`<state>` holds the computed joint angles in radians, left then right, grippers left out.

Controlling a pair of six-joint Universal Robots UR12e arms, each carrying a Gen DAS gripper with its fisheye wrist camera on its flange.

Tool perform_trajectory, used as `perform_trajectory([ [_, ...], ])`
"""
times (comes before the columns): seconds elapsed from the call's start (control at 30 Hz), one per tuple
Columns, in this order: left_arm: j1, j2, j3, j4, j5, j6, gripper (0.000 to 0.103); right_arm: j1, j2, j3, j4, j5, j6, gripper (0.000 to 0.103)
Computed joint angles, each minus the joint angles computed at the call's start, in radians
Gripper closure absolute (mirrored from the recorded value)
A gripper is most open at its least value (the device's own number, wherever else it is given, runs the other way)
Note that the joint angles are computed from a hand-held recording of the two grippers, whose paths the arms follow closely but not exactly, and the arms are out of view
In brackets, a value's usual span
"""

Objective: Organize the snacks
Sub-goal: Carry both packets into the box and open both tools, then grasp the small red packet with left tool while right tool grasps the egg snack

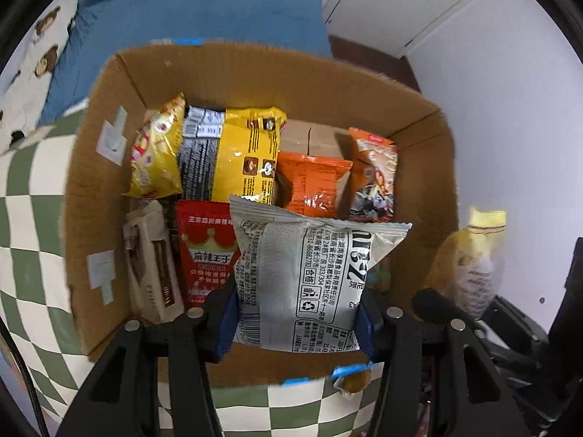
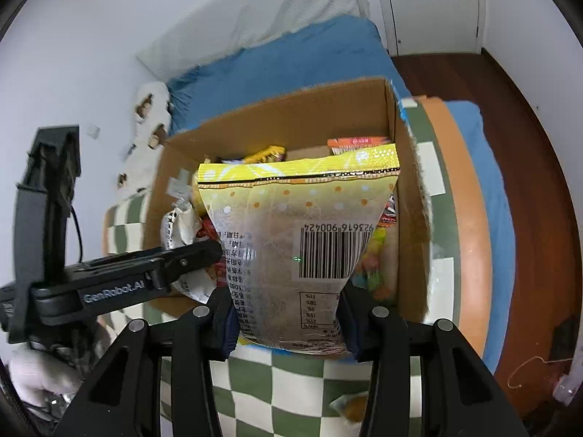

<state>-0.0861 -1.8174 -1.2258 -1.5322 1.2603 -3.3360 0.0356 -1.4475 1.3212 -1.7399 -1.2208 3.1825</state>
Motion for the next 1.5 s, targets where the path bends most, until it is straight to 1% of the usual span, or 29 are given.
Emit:
perform_trajectory([
  [0.13, -0.005, -0.031, 0.019, -0.058, -0.009, 0.011, 0.052, 0.005, 0.044, -0.025, 0.053, -0.014, -0.006, 0.056],
  [0.17, -0.006, -0.037, 0.024, -0.076, -0.010, 0.015, 0.051, 0.004, 0.057, -0.035, 0.080, -0.007, -0.013, 0.056],
  [0.2, -0.009, -0.044, 0.029, -0.098, 0.005, 0.012, 0.051, 0.001, 0.066, -0.040, 0.109, 0.008, -0.018, 0.054],
  [0.23, -0.011, -0.048, 0.030, -0.106, 0.017, 0.012, 0.047, -0.001, 0.078, -0.050, 0.138, 0.019, -0.021, 0.051],
  [0.27, -0.013, -0.051, 0.029, -0.114, 0.034, 0.011, 0.038, 0.000, 0.090, -0.060, 0.164, 0.010, -0.025, 0.047],
  [0.3, -0.013, -0.050, 0.024, -0.112, 0.043, 0.009, 0.031, 0.003, 0.098, -0.067, 0.181, -0.017, -0.022, 0.034],
  [0.33, -0.013, -0.047, 0.016, -0.103, 0.052, 0.008, 0.018, 0.002, 0.100, -0.065, 0.179, -0.029, -0.019, 0.020],
  [0.37, -0.012, -0.044, 0.009, -0.094, 0.051, 0.009, 0.015, 0.001, 0.097, -0.058, 0.174, -0.036, -0.019, 0.017],
  [0.4, -0.011, -0.041, 0.002, -0.085, 0.048, 0.007, 0.015, -0.001, 0.098, -0.055, 0.173, -0.040, -0.022, 0.013],
  [0.53, -0.015, -0.032, -0.008, -0.062, 0.069, 0.006, 0.015, 0.004, 0.097, -0.057, 0.171, -0.072, -0.047, 0.013],
  [0.6, -0.018, -0.026, -0.016, -0.046, 0.081, 0.008, 0.015, 0.007, 0.097, -0.061, 0.173, -0.078, -0.050, 0.012],
  [0.7, -0.020, -0.024, -0.014, -0.024, 0.103, 0.016, 0.015, 0.016, 0.090, -0.064, 0.159, -0.111, -0.046, 0.012],
  [0.83, -0.040, -0.002, -0.017, 0.022, 0.178, 0.027, 0.015, 0.019, 0.073, -0.058, 0.145, -0.132, -0.046, 0.012],
  [0.93, -0.045, 0.016, -0.034, 0.066, 0.204, 0.029, 0.015, 0.022, 0.059, -0.044, 0.121, -0.153, -0.055, 0.012],
  [1.03, -0.046, 0.044, -0.058, 0.114, 0.224, 0.030, 0.015, 0.029, 0.040, -0.023, 0.083, -0.185, -0.062, 0.011],
  [1.17, -0.059, 0.089, -0.098, 0.190, 0.285, 0.032, 0.015, 0.033, 0.008, 0.011, 0.028, -0.219, -0.059, 0.011],
  [1.2, -0.063, 0.097, -0.107, 0.205, 0.291, 0.030, 0.015, 0.035, -0.003, 0.022, 0.005, -0.236, -0.057, 0.012],
  [1.5, -0.084, 0.192, -0.189, 0.345, 0.345, 0.025, 0.015, 0.046, -0.093, 0.091, -0.137, -0.295, -0.054, 0.011],
])
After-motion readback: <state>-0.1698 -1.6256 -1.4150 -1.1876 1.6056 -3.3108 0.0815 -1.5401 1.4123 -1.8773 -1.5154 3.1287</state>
